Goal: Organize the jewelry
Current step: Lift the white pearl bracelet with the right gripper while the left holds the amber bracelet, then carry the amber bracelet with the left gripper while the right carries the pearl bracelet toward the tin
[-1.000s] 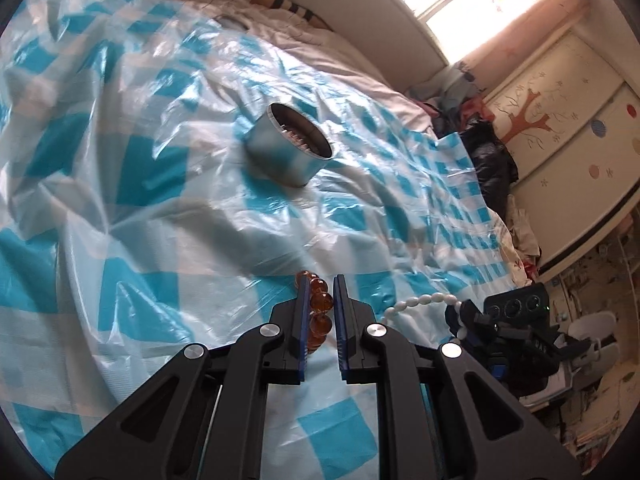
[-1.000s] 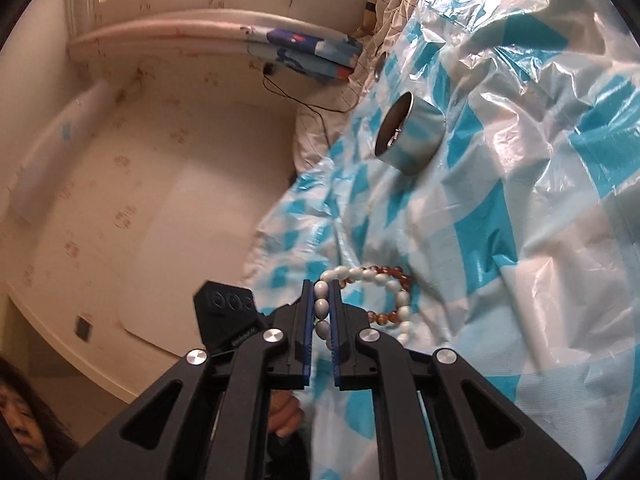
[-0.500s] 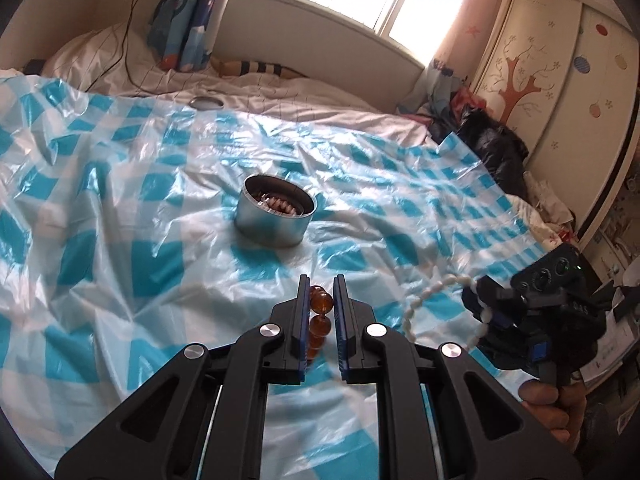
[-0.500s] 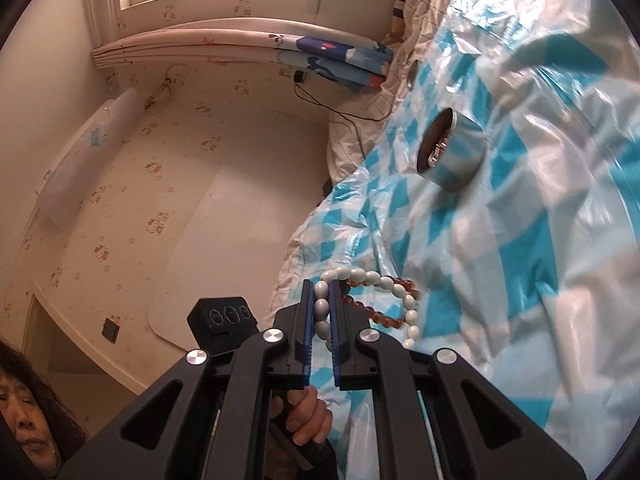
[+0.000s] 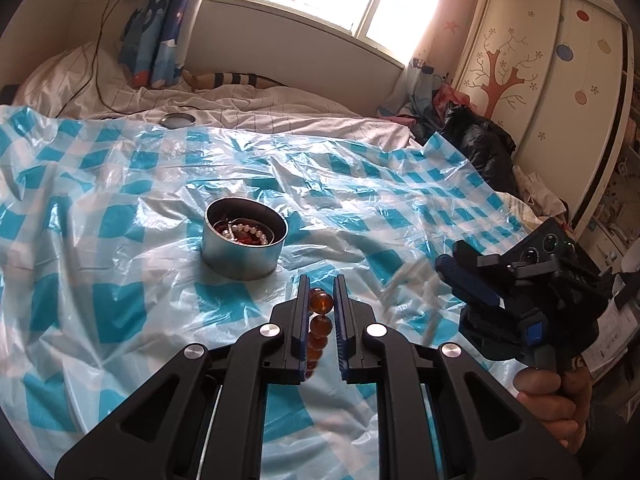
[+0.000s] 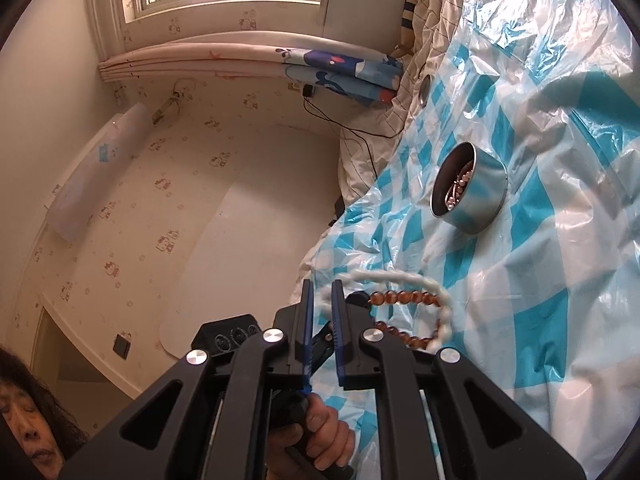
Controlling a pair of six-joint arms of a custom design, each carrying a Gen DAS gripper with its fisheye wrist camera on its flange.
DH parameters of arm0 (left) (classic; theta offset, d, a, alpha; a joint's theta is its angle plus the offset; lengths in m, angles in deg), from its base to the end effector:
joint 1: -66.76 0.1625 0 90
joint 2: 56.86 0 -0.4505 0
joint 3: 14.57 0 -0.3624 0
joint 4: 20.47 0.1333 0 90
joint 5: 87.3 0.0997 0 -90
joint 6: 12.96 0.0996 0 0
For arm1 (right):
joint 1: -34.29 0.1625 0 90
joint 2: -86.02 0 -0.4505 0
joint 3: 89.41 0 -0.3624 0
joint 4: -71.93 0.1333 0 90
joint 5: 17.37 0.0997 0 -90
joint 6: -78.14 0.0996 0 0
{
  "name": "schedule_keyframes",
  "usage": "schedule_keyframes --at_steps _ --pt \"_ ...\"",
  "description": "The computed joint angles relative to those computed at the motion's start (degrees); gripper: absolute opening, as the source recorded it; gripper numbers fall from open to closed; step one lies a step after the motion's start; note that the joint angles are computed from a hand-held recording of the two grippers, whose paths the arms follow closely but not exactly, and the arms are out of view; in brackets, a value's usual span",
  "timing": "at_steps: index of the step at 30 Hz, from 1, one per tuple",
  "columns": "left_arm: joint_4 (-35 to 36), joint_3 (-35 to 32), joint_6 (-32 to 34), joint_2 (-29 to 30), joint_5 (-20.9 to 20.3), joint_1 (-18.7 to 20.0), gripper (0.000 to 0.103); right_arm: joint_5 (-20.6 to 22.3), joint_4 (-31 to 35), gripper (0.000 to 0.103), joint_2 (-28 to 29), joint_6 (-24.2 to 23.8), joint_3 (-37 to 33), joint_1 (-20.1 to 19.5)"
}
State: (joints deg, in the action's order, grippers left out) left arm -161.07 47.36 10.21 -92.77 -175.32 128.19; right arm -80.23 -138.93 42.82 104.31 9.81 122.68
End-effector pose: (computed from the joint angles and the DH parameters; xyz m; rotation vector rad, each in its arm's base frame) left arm -0.2733 -0.7878 0.2187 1.3230 2.7546 -0.6675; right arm 0.1603 -0.6583 0.2229 0.1983 2.1899 -1.2372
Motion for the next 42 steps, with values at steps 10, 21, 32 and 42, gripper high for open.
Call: schedule_keyframes --at_steps 10,21,32,42 --pt "0.4 -1.4 -1.6 0.8 -0.2 0.4 0.01 -5.0 3.9 0.014 -1.6 -3.2 0.5 1.0" --pt "0.8 -2.0 -3.1 0.7 -0.5 0.9 0.01 -44.3 37.3 0.04 1.2 -13.7 -10.0 9.0" --pt "1.1 -2.4 -3.8 0.5 -1.4 1.2 0.01 -40.7 35.9 0.003 0.0 -13.7 -7.7 8.5" --pt "2.2 -2.8 -3.7 0.7 -0.9 1.0 0.01 -53.0 39.0 0.042 1.5 -15.0 -10.3 11.1"
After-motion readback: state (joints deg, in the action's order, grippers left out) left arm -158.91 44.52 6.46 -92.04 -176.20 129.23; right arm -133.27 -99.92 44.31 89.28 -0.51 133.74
